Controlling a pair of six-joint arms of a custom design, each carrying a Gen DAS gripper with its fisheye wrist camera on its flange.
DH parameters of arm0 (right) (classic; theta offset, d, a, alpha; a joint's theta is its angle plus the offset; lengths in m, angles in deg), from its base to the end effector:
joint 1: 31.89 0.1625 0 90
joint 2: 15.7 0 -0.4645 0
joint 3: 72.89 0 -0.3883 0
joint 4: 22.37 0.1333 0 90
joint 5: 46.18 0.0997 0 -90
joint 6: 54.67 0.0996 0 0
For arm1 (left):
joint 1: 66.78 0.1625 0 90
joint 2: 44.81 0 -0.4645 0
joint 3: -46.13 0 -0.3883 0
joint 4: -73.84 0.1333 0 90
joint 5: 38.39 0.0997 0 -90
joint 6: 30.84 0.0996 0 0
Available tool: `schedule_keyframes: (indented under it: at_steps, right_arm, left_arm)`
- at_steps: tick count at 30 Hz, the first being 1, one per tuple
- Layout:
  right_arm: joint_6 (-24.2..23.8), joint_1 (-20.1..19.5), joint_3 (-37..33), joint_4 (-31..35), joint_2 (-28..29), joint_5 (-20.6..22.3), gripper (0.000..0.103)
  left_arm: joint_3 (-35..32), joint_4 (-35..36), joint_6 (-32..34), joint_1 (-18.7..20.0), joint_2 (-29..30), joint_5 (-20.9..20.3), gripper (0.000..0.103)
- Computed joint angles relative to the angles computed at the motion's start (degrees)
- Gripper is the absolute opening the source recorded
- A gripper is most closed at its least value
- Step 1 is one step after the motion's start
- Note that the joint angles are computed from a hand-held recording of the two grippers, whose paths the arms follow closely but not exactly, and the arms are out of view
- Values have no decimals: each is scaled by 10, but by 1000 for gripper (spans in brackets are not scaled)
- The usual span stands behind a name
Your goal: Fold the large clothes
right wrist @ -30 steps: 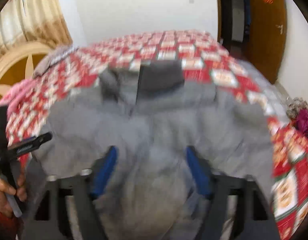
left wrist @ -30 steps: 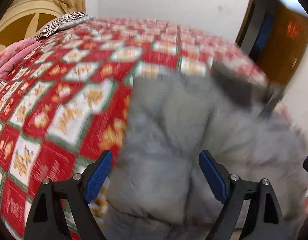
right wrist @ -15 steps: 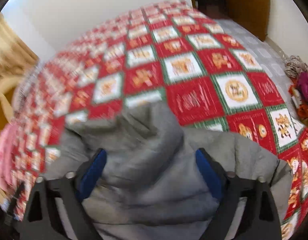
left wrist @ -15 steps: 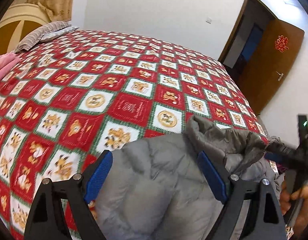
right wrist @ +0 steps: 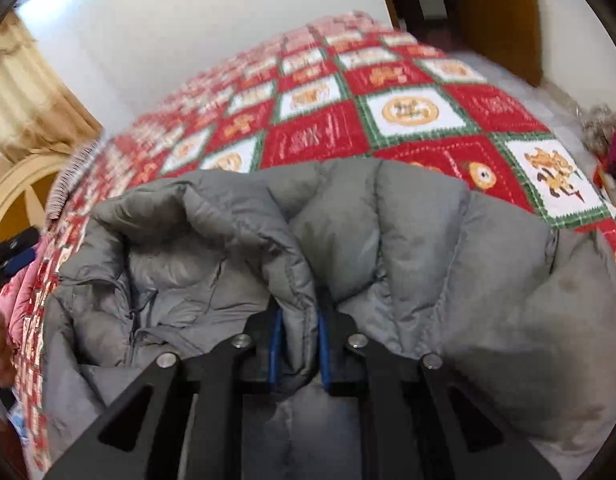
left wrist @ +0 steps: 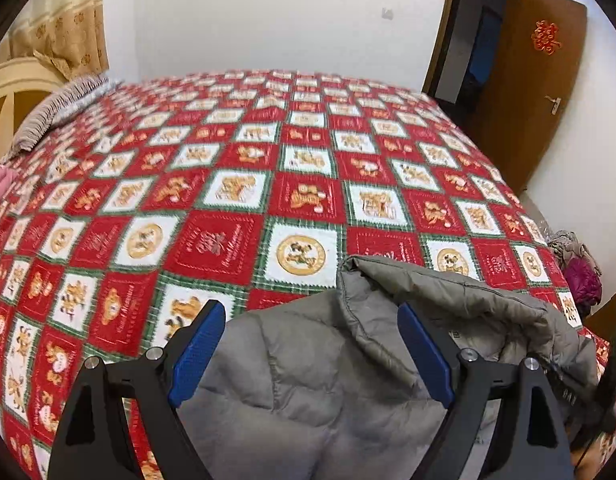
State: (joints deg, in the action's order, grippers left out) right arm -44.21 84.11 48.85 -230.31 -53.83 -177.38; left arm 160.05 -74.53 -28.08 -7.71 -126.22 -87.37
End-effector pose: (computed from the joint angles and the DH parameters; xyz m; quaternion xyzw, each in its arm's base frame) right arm 0.2946 -0.4496 0.0578 0.0180 -0.9002 0.3676 0.2329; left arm -0.0965 -0.5476 0.3890 0.1895 0.8964 -0.2864 0.2802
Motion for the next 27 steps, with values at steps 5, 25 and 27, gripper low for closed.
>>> schedule_keyframes:
  at_steps: [5,25,27]
  right_arm:
    - [-25,9,-7,-26,14,-22,15]
    - [-25,1,0,-50,15,0,21]
    - [-29,8,-6,-39,18,-14,23]
  left_arm:
    - [-28,69,-83,36,34,-71,88]
    - [134,-180,-2,63,-4,-97,10]
    - [139,-191,8,55,1,-79,10]
